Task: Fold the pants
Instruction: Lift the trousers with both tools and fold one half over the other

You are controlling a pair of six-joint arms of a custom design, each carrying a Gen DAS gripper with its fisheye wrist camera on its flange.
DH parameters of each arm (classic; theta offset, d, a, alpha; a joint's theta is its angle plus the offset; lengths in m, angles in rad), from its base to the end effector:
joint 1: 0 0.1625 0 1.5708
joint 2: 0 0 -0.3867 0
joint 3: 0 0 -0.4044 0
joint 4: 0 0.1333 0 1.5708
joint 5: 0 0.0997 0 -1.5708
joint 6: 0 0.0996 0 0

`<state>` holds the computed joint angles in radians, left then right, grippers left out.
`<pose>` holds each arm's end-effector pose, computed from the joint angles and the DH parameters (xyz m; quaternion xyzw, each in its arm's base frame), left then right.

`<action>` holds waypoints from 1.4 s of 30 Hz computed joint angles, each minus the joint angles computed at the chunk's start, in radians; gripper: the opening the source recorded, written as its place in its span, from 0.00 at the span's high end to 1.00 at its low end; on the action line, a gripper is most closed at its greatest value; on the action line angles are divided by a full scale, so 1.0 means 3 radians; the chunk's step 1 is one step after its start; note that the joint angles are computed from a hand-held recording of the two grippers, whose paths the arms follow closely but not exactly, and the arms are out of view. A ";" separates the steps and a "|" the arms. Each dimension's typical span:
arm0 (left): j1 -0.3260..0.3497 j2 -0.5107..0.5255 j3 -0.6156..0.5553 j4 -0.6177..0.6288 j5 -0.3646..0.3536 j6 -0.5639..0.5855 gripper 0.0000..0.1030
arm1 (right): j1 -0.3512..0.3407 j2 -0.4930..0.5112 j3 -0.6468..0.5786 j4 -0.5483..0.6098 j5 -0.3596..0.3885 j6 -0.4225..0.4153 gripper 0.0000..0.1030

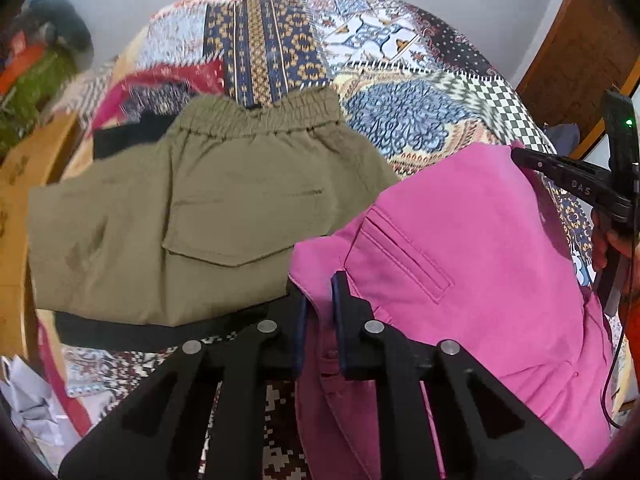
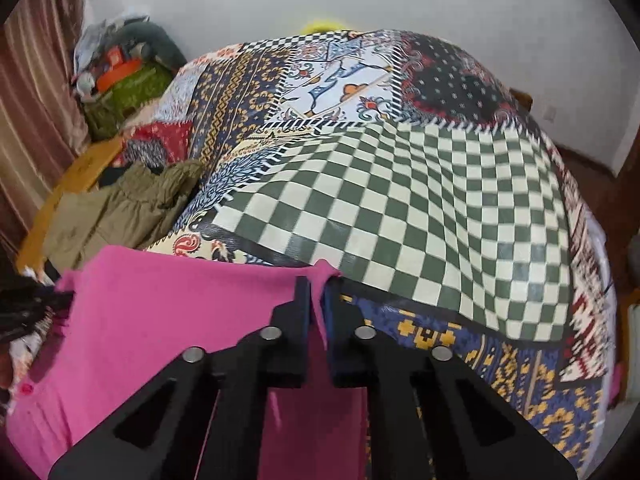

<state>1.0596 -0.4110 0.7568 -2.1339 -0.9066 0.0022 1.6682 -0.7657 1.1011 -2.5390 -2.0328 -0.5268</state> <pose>-0.2457 -0.8359 0.1248 0.2044 0.9180 -0.1808 0.2879 0.1657 -0.7814 0.2845 0.2163 -0.9023 0.2496 0.2771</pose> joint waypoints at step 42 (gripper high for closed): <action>-0.0820 -0.1659 0.2515 -0.1470 0.0195 0.0369 0.89 | 0.0548 -0.1874 0.2082 -0.0973 0.0101 0.0084 0.97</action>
